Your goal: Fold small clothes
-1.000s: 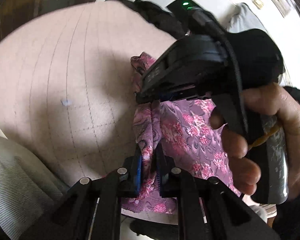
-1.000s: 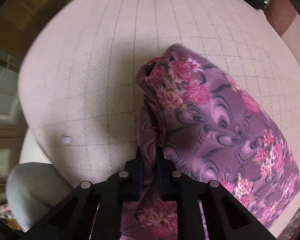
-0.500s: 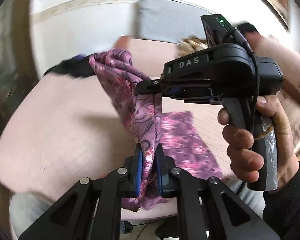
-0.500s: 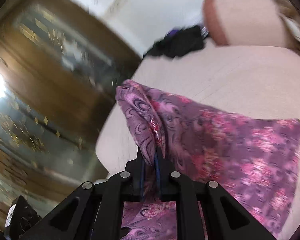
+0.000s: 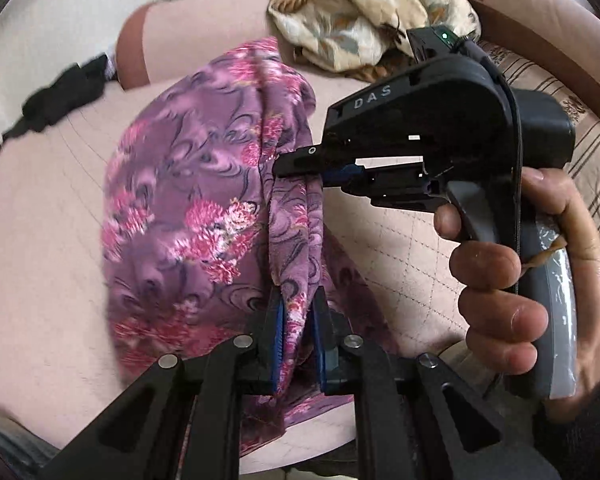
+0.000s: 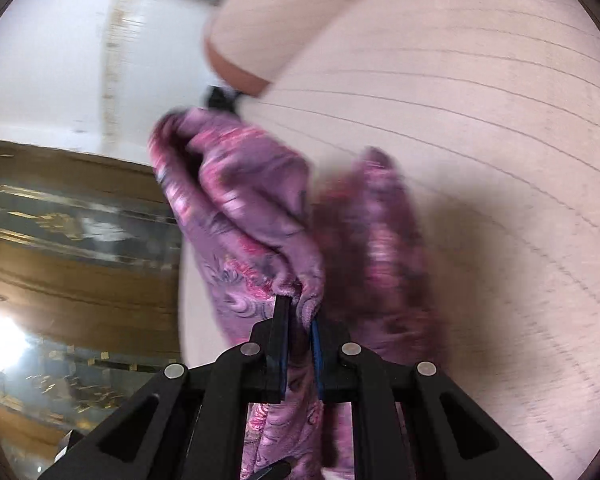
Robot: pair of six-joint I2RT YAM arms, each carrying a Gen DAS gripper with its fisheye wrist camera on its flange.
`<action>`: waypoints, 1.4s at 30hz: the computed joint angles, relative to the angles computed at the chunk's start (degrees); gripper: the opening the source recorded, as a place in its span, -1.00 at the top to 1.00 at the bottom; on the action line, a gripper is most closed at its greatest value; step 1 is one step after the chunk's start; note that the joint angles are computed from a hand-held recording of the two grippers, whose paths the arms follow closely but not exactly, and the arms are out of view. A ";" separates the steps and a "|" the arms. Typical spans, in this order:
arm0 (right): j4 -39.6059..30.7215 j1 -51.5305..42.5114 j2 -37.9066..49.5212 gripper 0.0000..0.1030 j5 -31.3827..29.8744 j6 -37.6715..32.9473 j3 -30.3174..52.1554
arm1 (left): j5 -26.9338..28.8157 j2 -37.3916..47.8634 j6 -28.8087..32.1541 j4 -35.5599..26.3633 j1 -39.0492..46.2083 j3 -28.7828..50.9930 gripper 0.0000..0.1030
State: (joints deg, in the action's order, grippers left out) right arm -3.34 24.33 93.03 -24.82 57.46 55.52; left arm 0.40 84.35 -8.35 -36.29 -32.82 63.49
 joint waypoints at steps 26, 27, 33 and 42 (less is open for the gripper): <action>-39.54 14.11 3.11 0.72 26.61 -0.48 14.36 | 5.19 0.19 4.25 0.11 21.41 -9.68 -0.35; -41.24 14.39 3.75 0.72 27.19 -0.04 15.23 | 7.70 -0.12 3.97 0.18 23.15 -10.48 -0.35; -40.68 15.67 -0.75 0.13 32.04 0.55 16.13 | 18.42 -2.22 6.77 -5.73 31.76 -5.38 -0.35; -24.94 0.33 1.12 -0.87 14.53 -12.57 21.35 | 25.57 20.92 0.09 -8.33 34.87 21.23 -0.57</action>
State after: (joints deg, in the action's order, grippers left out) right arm -28.28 24.65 94.15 -10.29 44.90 76.87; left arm 25.97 105.27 -8.26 -44.63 2.05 84.72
